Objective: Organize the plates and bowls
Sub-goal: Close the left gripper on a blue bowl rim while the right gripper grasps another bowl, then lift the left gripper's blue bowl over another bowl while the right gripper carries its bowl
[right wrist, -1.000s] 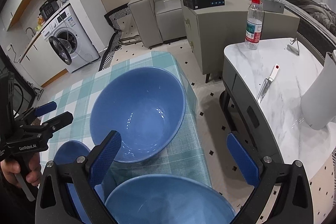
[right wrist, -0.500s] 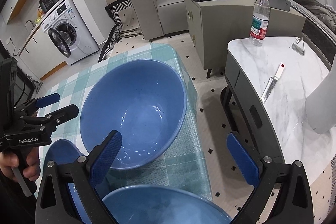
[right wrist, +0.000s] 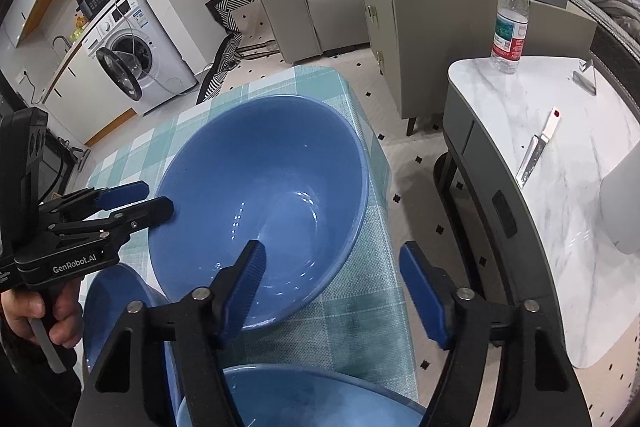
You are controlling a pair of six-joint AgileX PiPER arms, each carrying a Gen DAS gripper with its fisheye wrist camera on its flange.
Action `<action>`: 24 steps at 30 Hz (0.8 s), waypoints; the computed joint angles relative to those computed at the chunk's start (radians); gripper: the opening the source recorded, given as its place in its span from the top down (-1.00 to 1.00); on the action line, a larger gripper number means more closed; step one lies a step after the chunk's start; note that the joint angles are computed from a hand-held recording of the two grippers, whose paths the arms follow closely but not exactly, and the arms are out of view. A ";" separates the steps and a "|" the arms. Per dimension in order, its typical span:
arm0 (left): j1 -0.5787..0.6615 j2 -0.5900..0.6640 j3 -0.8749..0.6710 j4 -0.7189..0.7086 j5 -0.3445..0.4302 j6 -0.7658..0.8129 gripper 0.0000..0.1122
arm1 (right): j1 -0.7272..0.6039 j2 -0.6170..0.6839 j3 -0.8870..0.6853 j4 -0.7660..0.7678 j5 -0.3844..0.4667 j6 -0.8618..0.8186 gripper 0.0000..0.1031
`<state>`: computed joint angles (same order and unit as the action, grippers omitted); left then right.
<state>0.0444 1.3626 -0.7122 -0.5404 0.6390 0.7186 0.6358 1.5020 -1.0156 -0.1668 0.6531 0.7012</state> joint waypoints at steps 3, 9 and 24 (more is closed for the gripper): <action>-0.009 0.000 -0.001 -0.010 0.010 0.006 0.15 | 0.005 -0.005 0.007 -0.017 -0.005 0.011 -0.25; -0.030 -0.009 0.006 -0.022 0.013 0.026 0.41 | 0.019 -0.013 0.016 -0.023 -0.017 0.001 0.16; -0.032 -0.045 0.034 -0.075 0.011 0.106 0.59 | 0.061 -0.015 0.014 -0.101 -0.010 0.065 0.35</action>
